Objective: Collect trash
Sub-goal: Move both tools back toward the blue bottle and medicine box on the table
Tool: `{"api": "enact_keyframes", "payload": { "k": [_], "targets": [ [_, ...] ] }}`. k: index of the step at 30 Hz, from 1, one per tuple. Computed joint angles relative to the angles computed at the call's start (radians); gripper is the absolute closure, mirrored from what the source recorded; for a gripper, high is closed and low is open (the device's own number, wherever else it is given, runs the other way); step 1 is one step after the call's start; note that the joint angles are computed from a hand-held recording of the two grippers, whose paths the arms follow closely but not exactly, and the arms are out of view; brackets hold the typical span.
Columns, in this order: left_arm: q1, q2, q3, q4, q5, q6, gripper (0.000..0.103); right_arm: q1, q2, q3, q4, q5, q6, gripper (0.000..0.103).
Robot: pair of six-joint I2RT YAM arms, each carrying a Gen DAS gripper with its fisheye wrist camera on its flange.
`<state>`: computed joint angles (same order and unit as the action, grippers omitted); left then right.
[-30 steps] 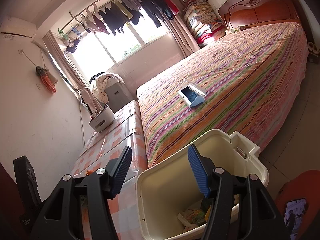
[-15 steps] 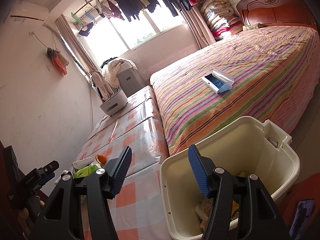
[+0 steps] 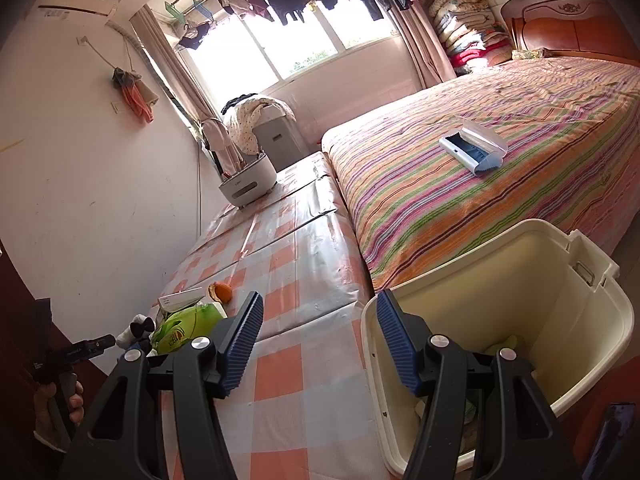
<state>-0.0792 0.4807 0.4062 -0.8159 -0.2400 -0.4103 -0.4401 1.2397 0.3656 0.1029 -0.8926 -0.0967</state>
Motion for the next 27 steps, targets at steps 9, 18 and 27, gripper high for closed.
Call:
{"api": "enact_keyframes", "payload": {
  "k": [9,18,27],
  "targets": [
    [0.421,0.224,-0.072,0.218,0.313,0.206,0.01,0.011,-0.019,-0.013,-0.002,0.007,0.003,0.045],
    [0.297,0.31,-0.063,0.243,0.327,0.142,0.01,0.007,-0.014,-0.011,-0.004,0.003,-0.005,0.045],
    [0.22,0.313,-0.063,0.239,0.444,0.056,0.01,0.067,-0.02,-0.029,0.016,0.04,0.014,0.045]
  ]
}}
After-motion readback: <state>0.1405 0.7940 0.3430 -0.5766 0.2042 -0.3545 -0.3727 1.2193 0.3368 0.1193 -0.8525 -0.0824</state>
